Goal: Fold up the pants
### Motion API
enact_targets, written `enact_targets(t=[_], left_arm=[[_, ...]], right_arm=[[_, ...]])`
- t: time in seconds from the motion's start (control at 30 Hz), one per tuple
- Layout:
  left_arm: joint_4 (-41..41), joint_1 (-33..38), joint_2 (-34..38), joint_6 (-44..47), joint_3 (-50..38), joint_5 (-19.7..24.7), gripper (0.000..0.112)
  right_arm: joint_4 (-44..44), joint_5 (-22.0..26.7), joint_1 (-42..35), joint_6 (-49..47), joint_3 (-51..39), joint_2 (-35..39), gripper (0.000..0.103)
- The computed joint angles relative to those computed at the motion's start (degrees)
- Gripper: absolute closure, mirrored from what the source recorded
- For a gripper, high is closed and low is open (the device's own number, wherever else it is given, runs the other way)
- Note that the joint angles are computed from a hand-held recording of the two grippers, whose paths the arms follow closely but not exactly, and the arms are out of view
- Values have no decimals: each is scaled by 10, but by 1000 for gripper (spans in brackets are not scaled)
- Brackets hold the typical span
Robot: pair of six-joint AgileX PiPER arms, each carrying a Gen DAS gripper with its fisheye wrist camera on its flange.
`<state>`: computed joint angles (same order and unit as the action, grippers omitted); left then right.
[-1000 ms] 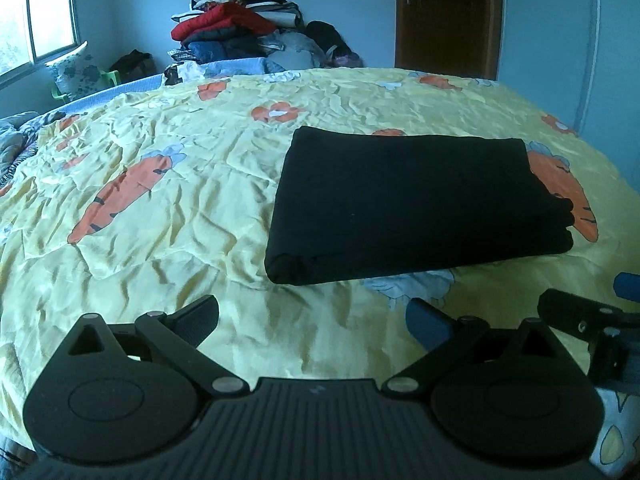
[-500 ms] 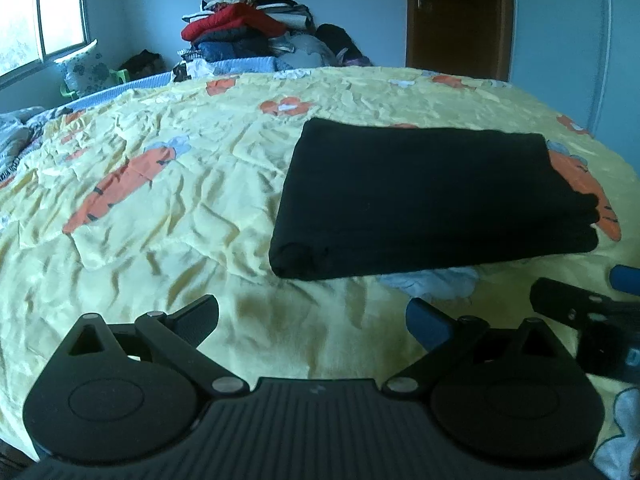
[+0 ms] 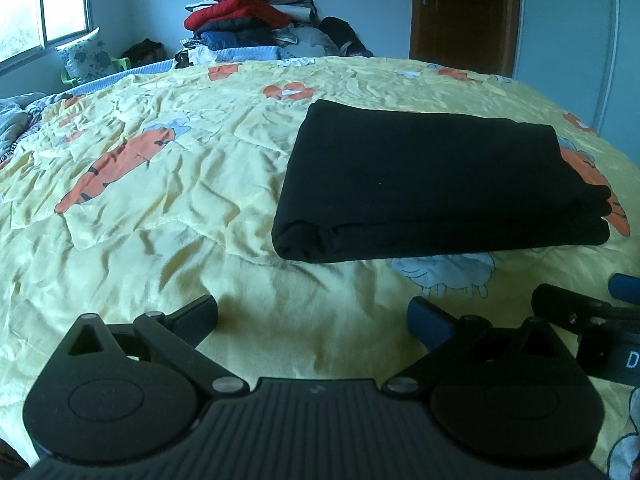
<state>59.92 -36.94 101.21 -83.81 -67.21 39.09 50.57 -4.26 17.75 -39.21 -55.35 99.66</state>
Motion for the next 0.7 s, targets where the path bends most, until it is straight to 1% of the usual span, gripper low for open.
enact_targets(t=[0.17, 0.2, 0.7], left_arm=[[-3, 0, 2, 2, -2, 0, 9], [-3, 0, 1, 2, -2, 0, 9], [-4, 0, 2, 3, -4, 1, 9]], right_arm=[[-17, 5, -3, 17, -2, 2, 3], [-5, 4, -2, 4, -1, 1, 3], [16, 3, -1, -17, -2, 1, 3]])
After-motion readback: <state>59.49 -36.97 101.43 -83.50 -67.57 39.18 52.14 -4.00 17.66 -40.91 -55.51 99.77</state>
